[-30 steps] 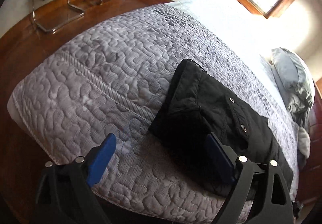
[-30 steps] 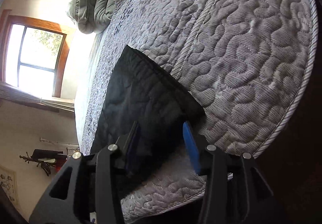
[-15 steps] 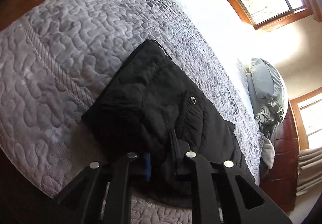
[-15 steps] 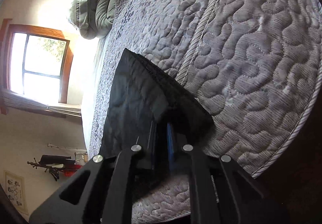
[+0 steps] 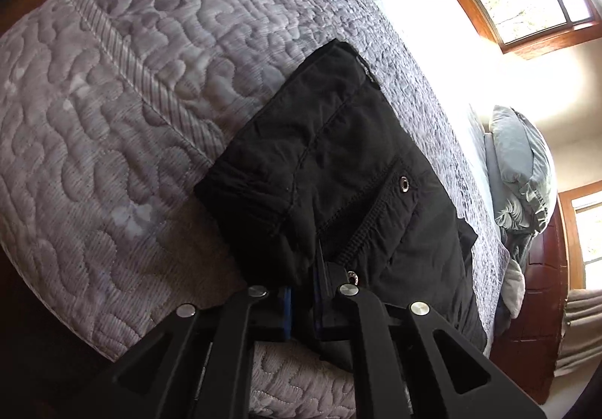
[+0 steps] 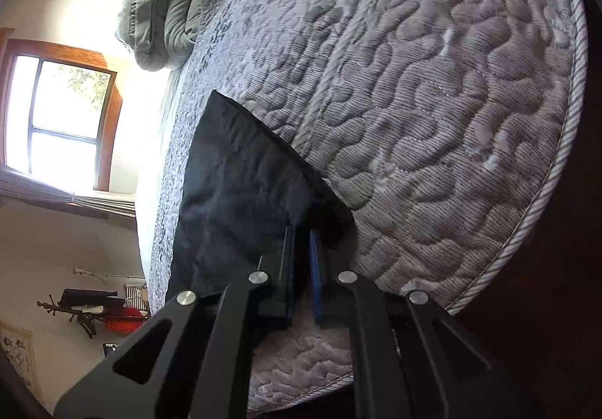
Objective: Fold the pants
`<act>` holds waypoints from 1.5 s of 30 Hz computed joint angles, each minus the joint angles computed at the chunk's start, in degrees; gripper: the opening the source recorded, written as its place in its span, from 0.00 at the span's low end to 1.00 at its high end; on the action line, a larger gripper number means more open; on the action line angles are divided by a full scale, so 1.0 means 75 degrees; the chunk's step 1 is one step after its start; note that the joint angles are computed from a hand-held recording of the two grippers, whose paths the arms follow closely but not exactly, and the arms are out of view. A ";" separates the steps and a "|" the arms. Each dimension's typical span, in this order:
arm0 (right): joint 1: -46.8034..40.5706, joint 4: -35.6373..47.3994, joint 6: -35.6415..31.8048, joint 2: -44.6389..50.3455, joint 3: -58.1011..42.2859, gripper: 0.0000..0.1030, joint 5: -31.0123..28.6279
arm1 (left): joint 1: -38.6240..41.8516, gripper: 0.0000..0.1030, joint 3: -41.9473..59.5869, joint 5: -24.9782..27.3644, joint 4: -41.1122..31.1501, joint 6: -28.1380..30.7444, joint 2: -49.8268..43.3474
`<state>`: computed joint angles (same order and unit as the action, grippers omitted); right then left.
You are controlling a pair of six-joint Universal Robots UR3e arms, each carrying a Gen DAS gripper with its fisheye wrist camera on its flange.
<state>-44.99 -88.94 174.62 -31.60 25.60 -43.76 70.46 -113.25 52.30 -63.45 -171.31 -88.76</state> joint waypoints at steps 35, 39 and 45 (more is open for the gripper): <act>0.0182 -0.0650 0.0033 -0.0781 0.0878 0.31 0.0181 | -0.0821 0.65 0.0623 0.0703 0.0345 0.0225 -0.0249; -0.0085 -0.0683 0.0132 -0.0981 0.1086 0.61 0.0110 | -0.0589 0.83 0.0024 0.0510 0.0587 0.0272 0.0581; -0.0491 -0.1018 0.0345 -0.0917 0.2006 0.62 0.0777 | -0.0839 0.89 0.0004 0.0916 0.0615 -0.0036 0.0518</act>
<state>-48.67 -96.58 177.21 -38.48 40.65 -37.93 64.17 -113.21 59.17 -58.84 -171.58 -84.87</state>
